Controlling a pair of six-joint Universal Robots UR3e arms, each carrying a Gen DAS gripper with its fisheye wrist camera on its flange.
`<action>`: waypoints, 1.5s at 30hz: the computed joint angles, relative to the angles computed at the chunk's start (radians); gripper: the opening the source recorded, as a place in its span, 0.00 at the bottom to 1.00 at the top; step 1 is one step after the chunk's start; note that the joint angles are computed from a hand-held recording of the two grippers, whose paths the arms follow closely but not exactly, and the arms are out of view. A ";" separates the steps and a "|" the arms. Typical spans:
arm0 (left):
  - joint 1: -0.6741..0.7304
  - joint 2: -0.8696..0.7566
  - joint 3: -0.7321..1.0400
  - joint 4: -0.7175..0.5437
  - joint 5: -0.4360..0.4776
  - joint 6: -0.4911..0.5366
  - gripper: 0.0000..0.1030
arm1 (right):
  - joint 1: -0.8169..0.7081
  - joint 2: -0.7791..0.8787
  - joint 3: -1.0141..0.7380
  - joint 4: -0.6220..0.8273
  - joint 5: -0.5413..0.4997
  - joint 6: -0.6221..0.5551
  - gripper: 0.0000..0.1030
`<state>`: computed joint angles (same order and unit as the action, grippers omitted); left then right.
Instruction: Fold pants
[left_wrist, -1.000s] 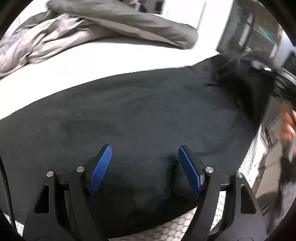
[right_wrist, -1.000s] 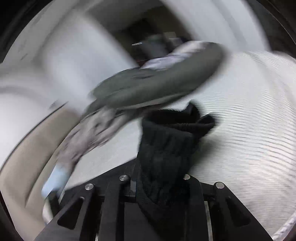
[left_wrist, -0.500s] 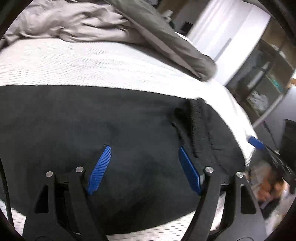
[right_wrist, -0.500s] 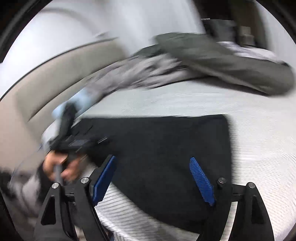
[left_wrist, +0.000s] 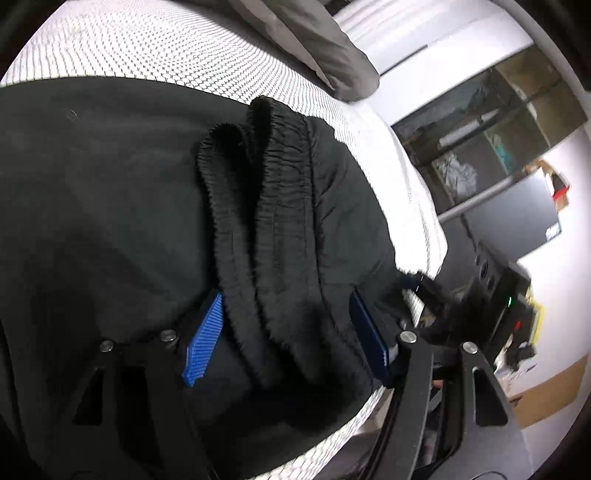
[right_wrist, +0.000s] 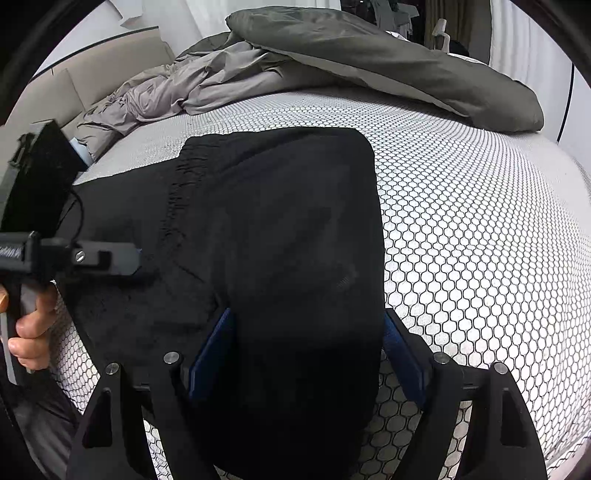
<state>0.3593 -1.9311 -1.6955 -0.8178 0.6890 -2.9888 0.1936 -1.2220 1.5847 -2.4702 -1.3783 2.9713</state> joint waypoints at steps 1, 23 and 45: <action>-0.008 -0.020 -0.002 0.051 0.000 -0.042 0.44 | -0.008 -0.009 0.015 -0.006 0.009 -0.007 0.79; 0.490 0.388 -0.272 -0.055 0.124 0.266 0.13 | 0.027 -0.034 -0.050 0.155 0.152 0.014 0.84; 0.523 0.546 -0.321 -0.078 0.128 0.268 0.50 | 0.010 -0.186 0.037 0.282 0.378 0.084 0.12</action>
<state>0.8820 -1.3847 -2.0167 -0.8961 0.8169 -2.7206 0.2032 -1.4085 1.6217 -2.1886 -1.0004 3.0556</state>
